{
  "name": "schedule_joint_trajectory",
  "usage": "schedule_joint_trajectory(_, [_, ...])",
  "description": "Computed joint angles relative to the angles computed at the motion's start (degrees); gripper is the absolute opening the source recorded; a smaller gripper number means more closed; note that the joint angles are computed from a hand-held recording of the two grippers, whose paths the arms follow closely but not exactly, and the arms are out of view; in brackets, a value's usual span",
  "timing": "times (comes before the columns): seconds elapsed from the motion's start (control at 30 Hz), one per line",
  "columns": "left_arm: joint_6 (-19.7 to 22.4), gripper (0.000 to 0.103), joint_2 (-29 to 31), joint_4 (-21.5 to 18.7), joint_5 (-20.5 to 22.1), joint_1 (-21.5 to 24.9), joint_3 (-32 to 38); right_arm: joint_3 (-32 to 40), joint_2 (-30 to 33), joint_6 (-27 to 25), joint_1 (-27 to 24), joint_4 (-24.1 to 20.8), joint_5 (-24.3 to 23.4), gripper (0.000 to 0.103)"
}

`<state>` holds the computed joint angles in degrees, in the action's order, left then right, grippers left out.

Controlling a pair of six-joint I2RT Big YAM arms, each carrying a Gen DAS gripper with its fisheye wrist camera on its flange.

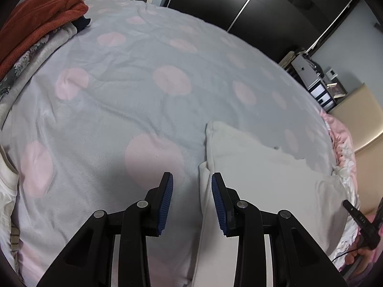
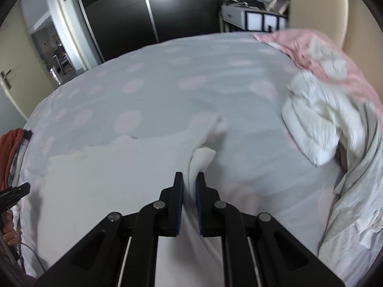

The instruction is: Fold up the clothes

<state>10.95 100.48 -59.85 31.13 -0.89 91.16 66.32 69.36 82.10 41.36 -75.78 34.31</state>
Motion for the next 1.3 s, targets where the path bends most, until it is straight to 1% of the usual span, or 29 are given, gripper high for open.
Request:
schedule_joint_trajectory(0.1, [0.0,0.035,-0.7,0.8,0.7,0.3,-0.3,7.0,5.4,-3.0,-0.9,-0.6,0.1,0.009])
schedule_joint_trajectory(0.17, [0.3,0.035,-0.8,0.4,2.2,0.7,0.0,12.0,9.1,-4.5,-0.7,-1.1,0.5,0.009])
schedule_joint_trajectory(0.27, [0.5,0.035,-0.6,-0.4,4.5,1.2,0.8,19.2,14.8,-8.1,-0.7,-0.5,0.4,0.009])
schedule_joint_trajectory(0.43, [1.3,0.035,2.1,-4.8,8.7,2.6,4.0,31.0,25.4,-13.9,-1.0,1.6,-1.0,0.009])
schedule_joint_trajectory(0.53, [0.8,0.035,3.9,-6.7,9.1,3.1,5.6,37.9,32.0,-16.6,-1.4,3.0,-3.5,0.009])
schedule_joint_trajectory(0.7, [-2.6,0.035,7.1,-8.2,9.5,4.0,8.4,46.5,41.3,-18.2,-1.8,5.4,-8.9,0.009])
schedule_joint_trajectory(0.77, [-3.0,0.035,7.8,-8.6,9.4,4.1,8.9,49.9,44.4,-19.0,-1.4,5.3,-10.4,0.009])
schedule_joint_trajectory(0.83, [-3.0,0.035,8.2,-9.0,9.3,4.1,9.3,52.1,46.3,-19.5,-1.0,5.0,-10.8,0.009])
schedule_joint_trajectory(0.9, [-3.1,0.035,8.6,-9.4,9.4,4.1,9.7,52.5,46.9,-19.6,-1.0,5.6,-10.8,0.009])
schedule_joint_trajectory(1.0, [-3.2,0.035,9.1,-10.0,10.4,4.1,10.5,51.4,46.8,-20.0,-1.5,7.9,-13.0,0.009])
schedule_joint_trajectory(1.07, [-3.2,0.035,9.3,-10.1,10.2,4.0,10.7,50.6,46.9,-20.9,-1.7,9.4,-15.2,0.009])
schedule_joint_trajectory(1.1, [-3.2,0.035,9.4,-10.1,9.9,3.9,10.7,51.1,47.4,-21.8,-1.5,9.2,-15.5,0.009])
schedule_joint_trajectory(1.2, [-2.8,0.035,9.5,-10.3,9.3,3.8,10.9,54.7,50.3,-24.4,-1.0,6.7,-15.4,0.009])
schedule_joint_trajectory(1.3, [-2.7,0.035,9.4,-10.4,9.0,3.7,11.0,56.3,52.5,-24.9,-1.3,5.3,-17.9,0.010])
